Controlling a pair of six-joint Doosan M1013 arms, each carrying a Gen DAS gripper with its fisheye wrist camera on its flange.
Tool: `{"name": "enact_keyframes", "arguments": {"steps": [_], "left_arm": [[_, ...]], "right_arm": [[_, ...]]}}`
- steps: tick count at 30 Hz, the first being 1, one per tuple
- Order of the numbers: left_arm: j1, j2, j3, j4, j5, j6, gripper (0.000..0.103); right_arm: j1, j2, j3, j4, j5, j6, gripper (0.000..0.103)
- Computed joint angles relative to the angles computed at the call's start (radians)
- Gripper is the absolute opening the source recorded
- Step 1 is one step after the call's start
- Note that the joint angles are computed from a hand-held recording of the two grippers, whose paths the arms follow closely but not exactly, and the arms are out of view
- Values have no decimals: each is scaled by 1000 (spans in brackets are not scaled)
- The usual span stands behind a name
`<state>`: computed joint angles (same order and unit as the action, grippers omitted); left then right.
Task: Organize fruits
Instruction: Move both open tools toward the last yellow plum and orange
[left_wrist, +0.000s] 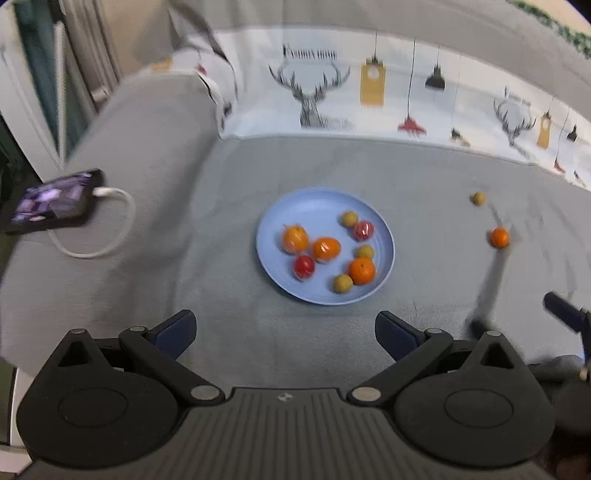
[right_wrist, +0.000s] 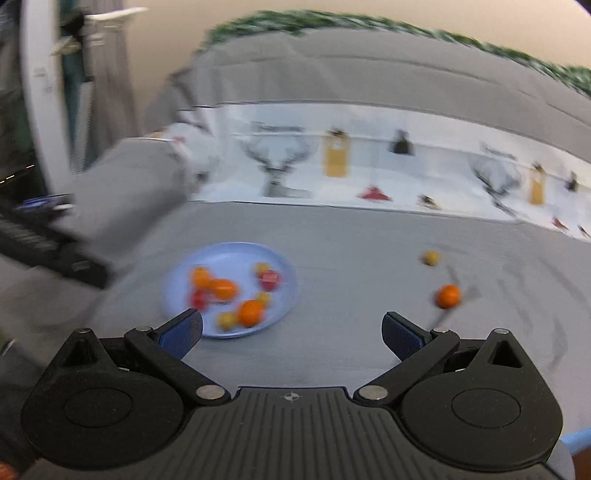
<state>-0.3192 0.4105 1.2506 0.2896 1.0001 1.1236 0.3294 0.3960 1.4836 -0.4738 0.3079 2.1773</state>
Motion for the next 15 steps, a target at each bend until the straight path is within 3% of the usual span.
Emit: {"name": "enact_keyframes", "arguments": {"steps": [6, 10, 13, 15], "left_arm": [[-7, 126, -167, -21, 116, 55, 103], [-12, 215, -305, -49, 175, 55, 103], [-36, 299, -422, -7, 250, 80, 103], [-50, 354, -502, -8, 291, 131, 103]], "right_arm": [[-72, 139, -106, -377, 74, 444, 102], [-118, 288, -268, -362, 154, 354, 102], [-151, 375, -375, -218, 234, 181, 102], [-176, 374, -353, -224, 160, 266, 102]]}}
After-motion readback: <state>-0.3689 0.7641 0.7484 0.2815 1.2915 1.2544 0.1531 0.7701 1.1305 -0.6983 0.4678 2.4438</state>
